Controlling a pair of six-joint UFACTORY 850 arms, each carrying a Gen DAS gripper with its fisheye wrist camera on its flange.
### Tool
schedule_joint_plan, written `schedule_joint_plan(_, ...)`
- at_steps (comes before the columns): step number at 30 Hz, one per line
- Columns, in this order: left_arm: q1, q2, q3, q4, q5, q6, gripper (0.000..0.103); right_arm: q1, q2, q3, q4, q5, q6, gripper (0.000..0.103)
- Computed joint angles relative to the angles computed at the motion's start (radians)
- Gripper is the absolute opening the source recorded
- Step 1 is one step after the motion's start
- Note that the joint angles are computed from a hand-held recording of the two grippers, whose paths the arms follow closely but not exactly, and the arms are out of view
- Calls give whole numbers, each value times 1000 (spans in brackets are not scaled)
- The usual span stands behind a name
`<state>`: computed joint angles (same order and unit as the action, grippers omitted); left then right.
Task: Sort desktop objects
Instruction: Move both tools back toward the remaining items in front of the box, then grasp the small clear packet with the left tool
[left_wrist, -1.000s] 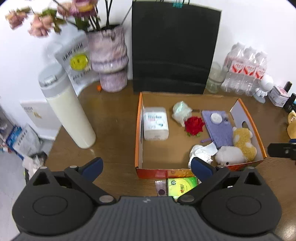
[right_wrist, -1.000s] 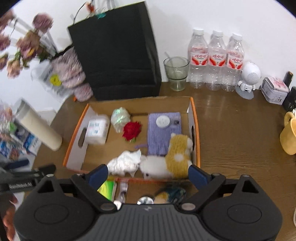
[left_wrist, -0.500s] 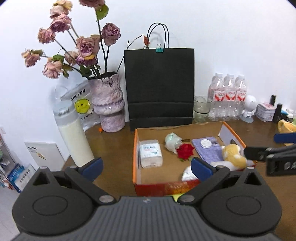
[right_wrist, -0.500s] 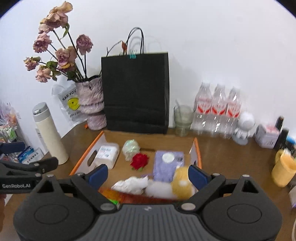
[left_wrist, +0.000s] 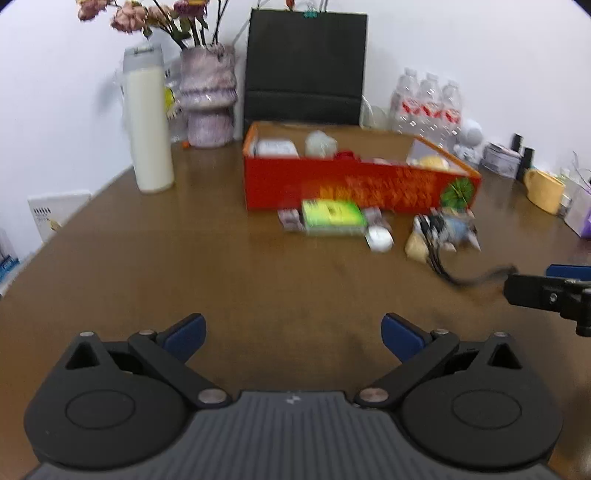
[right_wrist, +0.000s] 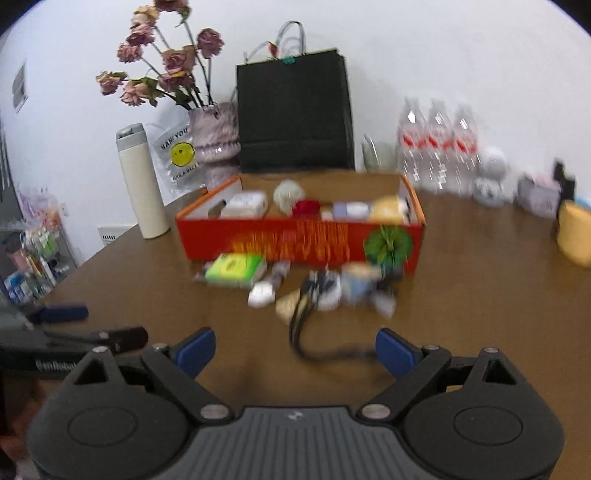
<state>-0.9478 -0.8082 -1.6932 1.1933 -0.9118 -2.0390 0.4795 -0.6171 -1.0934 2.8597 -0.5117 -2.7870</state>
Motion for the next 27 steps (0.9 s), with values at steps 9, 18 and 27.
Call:
schedule_joint_plan(9,25,3,8,97,44,-51,97,0,-35,-13,-32,-53,94,54)
schedule_joint_plan(18,120,-9,-10,62,101,-2,66,13,-157,-233,-209,28,214,60)
schedule_joint_plan(27,206,-41,-87,94,188,66,46,68,-393,-665,39,335,-15,31)
